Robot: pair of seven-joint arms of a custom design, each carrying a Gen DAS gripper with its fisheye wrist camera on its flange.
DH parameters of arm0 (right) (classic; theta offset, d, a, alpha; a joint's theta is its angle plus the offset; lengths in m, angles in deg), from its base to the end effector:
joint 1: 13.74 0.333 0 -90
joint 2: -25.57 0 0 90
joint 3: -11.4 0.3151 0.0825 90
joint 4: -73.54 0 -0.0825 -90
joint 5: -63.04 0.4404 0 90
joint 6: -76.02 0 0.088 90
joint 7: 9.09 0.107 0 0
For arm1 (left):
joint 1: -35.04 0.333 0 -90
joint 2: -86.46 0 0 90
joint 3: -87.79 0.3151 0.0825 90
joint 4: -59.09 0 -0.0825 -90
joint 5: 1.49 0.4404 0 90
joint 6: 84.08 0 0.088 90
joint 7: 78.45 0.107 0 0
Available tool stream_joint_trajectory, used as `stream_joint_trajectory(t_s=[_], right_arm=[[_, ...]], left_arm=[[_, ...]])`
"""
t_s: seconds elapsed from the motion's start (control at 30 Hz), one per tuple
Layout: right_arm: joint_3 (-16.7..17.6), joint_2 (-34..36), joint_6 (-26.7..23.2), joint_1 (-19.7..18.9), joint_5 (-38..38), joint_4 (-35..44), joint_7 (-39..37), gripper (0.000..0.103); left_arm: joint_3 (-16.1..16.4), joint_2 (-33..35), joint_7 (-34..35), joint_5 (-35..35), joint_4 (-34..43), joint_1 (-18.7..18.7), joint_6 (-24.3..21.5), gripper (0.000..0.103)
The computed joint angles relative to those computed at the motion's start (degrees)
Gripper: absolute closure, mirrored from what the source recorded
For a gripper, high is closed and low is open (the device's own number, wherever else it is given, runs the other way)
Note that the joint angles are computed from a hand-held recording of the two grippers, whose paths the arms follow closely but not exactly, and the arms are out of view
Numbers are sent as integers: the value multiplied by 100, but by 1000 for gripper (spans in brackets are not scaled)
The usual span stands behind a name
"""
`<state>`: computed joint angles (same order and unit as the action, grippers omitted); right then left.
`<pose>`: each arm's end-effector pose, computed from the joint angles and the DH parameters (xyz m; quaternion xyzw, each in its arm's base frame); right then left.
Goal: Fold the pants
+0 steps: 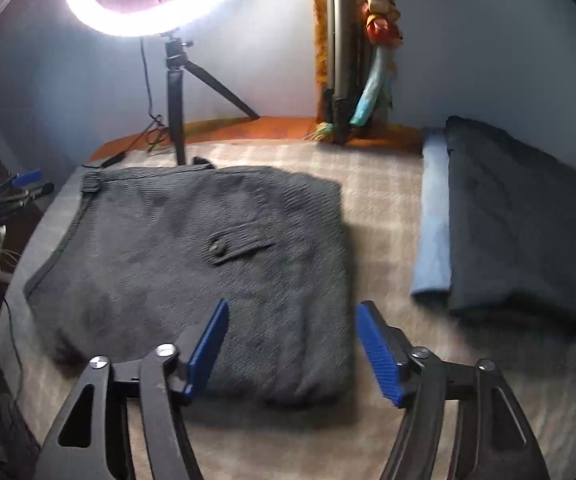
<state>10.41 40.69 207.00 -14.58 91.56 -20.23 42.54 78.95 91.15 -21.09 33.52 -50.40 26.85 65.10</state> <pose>0.7279 -0.0111 0.4877 -0.7951 0.5372 -0.0796 0.2700 0.6429 -0.2069 0.4954 -0.6060 0.7083 -0.1952 0.3051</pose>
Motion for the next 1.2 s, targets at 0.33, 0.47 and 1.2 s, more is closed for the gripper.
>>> stream_joint_trajectory(t_s=[0.33, 0.47, 1.2], right_arm=[[-57, -1025, 162, 167, 430, -1279, 482, 32], [-112, -1106, -23, 145, 1030, -1532, 842, 32], [47, -486, -93, -20, 3062, -1520, 416, 32]], left_arm=[[-254, -1241, 860, -1416, -1496, -248, 313, 43], [-238, -1530, 654, -1835, -1931, -264, 338, 43], [541, -1757, 1013, -6014, -2995, -863, 1411, 43]])
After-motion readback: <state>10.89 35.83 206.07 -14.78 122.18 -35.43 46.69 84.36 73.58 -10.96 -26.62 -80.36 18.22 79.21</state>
